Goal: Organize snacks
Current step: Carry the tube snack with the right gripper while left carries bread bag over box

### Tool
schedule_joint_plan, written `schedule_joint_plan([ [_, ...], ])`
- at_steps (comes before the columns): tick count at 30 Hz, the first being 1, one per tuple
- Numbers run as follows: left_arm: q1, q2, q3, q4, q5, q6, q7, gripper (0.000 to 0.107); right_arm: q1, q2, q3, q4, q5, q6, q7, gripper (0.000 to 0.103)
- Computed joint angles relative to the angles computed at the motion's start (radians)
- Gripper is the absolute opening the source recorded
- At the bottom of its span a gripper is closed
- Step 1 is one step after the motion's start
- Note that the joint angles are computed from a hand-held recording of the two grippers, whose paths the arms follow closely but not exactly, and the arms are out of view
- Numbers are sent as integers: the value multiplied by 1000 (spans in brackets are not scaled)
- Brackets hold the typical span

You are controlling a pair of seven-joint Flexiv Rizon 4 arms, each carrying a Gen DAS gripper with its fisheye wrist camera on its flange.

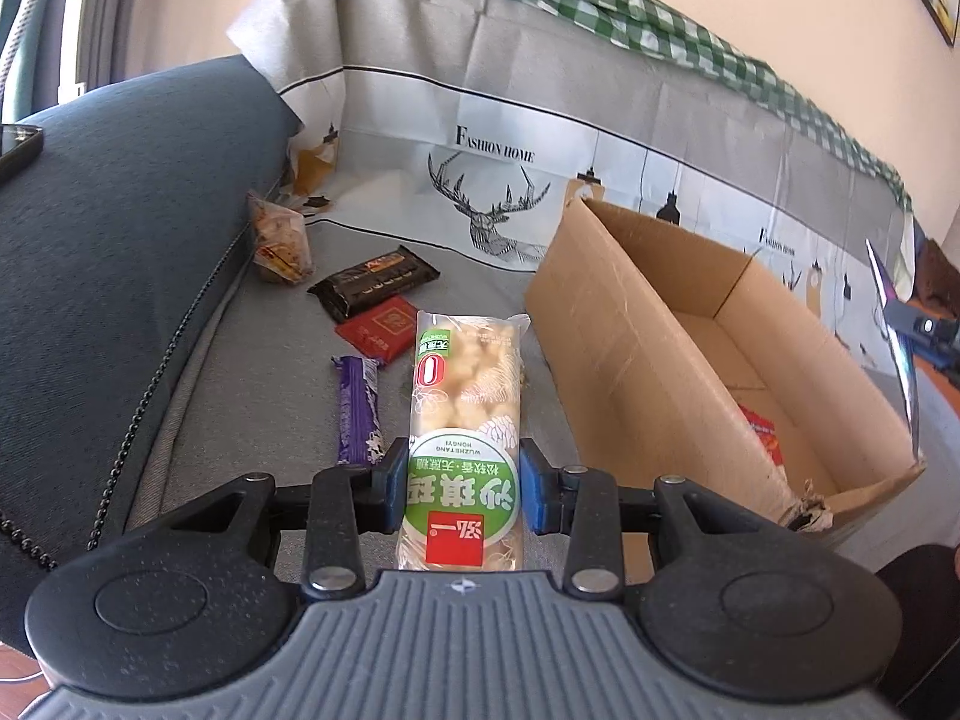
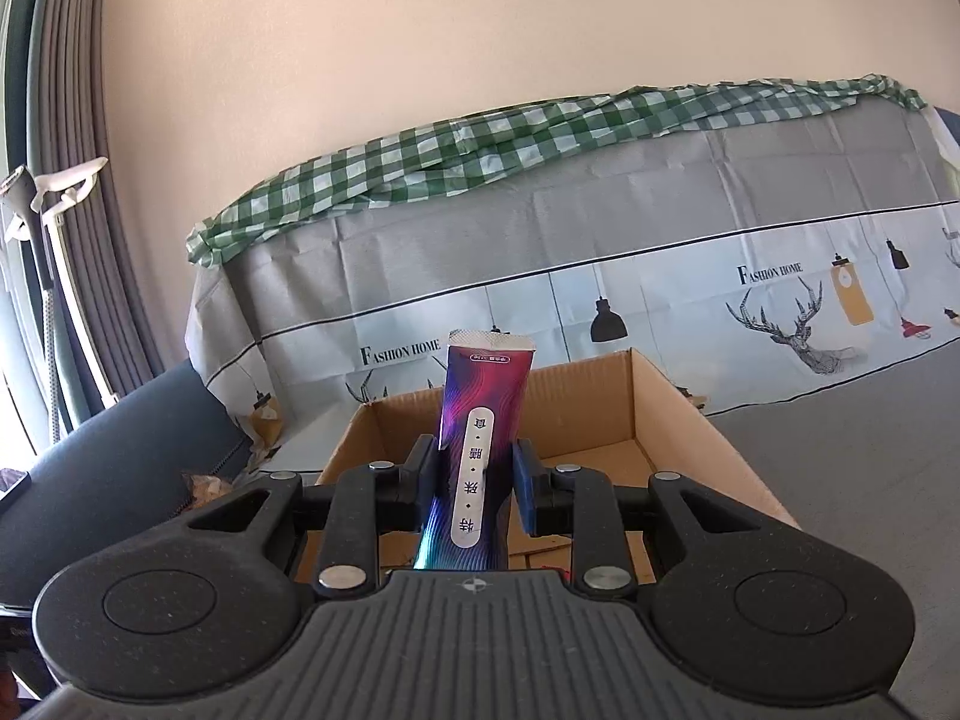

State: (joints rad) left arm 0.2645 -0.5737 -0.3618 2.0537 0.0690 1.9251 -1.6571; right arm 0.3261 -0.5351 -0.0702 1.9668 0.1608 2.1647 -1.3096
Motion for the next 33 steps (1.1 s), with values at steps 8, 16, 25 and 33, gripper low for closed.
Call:
schedule_joint_plan([
  [8,-116,-4,104,-26,-47,-9,49,40,-27,-12,20,-8,-32,5,19,28],
  [16,-199,3,185,-25,-89,21,85,40,-14,-17,0,-24,2,-25,59,28],
  [25,-238,24,187,-28,-199,12,-24,40,-9,-27,-12,-34,-1,-34,71,28],
  [33,-294,7,170,-148,-206,-16,-30,40,25,-39,-46,-54,18,-52,55,28],
])
